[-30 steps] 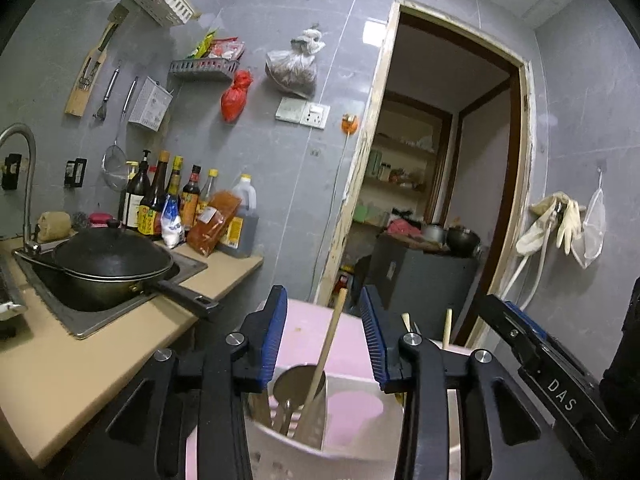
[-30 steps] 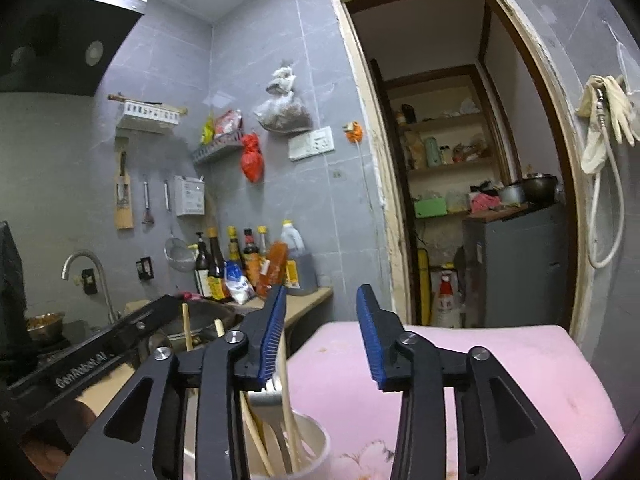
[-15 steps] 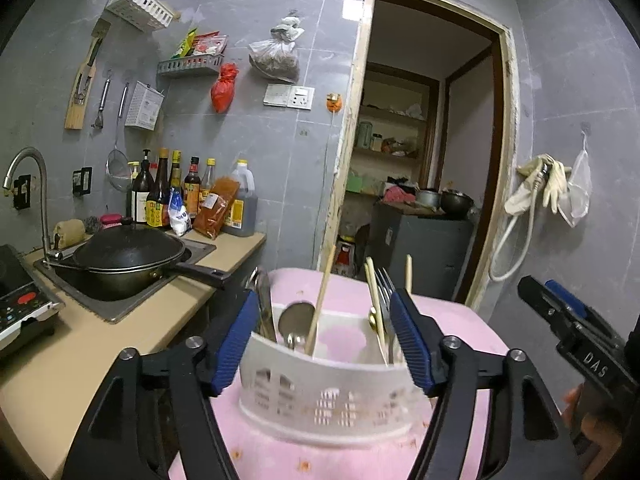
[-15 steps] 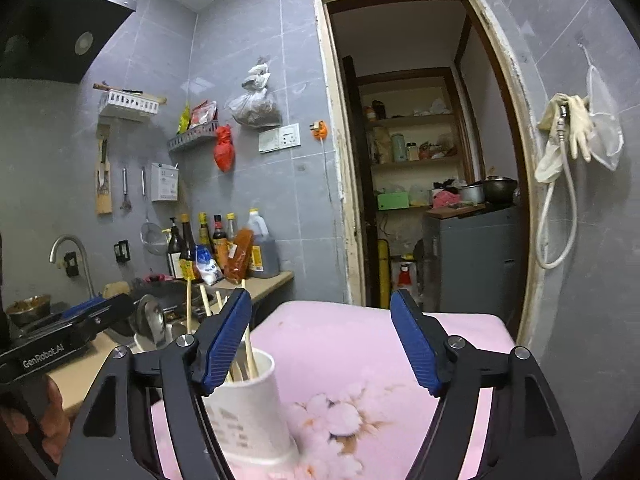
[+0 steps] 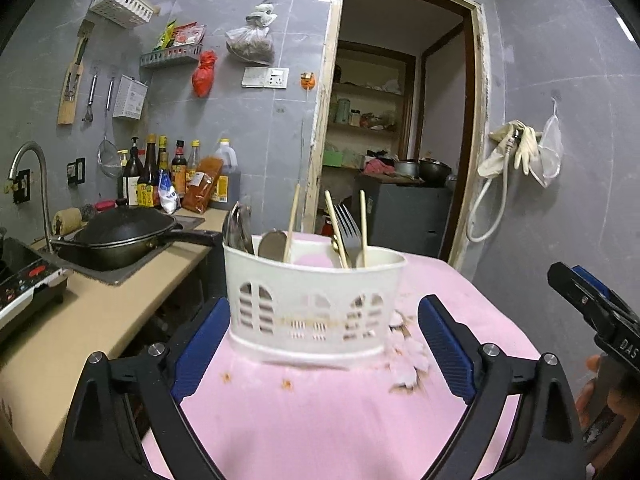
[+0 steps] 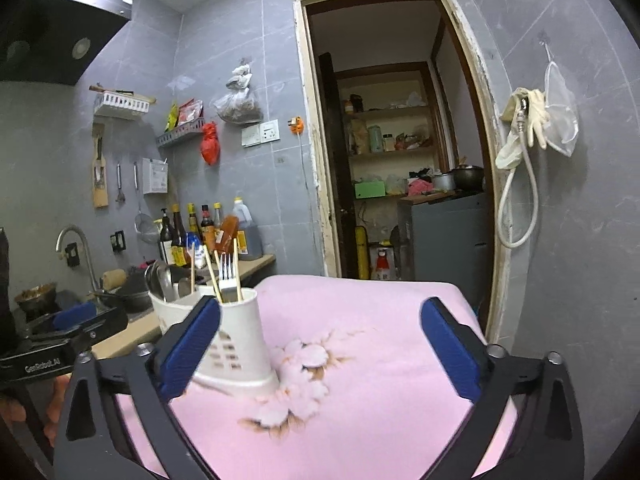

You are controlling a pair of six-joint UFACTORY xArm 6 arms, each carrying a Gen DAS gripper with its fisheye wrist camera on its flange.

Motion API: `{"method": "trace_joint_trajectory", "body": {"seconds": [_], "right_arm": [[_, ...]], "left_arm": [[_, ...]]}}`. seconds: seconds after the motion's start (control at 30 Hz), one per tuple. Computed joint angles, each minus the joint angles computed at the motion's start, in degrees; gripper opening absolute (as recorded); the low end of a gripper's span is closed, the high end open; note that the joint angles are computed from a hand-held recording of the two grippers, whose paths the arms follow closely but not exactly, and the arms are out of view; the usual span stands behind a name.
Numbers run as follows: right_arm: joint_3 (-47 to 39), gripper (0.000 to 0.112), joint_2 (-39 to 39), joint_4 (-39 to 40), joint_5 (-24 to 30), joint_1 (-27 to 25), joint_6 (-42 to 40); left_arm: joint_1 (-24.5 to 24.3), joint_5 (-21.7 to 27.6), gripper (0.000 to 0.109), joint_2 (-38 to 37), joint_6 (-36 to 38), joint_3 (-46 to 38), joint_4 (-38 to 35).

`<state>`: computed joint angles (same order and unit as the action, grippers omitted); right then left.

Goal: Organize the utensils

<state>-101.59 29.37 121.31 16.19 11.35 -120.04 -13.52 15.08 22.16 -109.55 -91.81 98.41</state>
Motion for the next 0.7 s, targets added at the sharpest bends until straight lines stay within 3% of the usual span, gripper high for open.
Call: {"method": "trace_joint_trajectory", "body": {"seconds": [0.17,0.4,0.57,0.7], "right_arm": [[7.73,0.103,-4.95,7.9,0.07,-0.43,-9.54],[13.9,0.103,-8.75,20.76,0.24,-0.89,-24.51],[16.58,0.103,-10.17,25.97,-0.31,-1.06,-30.99],[17.35,0.103,-10.31,26.53,-0.71,-1.14,-31.25]], "left_arm": [[-2.6,3.94,0.092,-2.8,-6.46,4.98,6.08],[-5.24,8.71,0.093,-5.6,-10.08,10.71,8.87],[-6.22,10.7,0.093,-6.86,-10.68,13.35,9.19],[-6.62,11.39,0.093,-7.17,-10.47,14.27,8.51]]}}
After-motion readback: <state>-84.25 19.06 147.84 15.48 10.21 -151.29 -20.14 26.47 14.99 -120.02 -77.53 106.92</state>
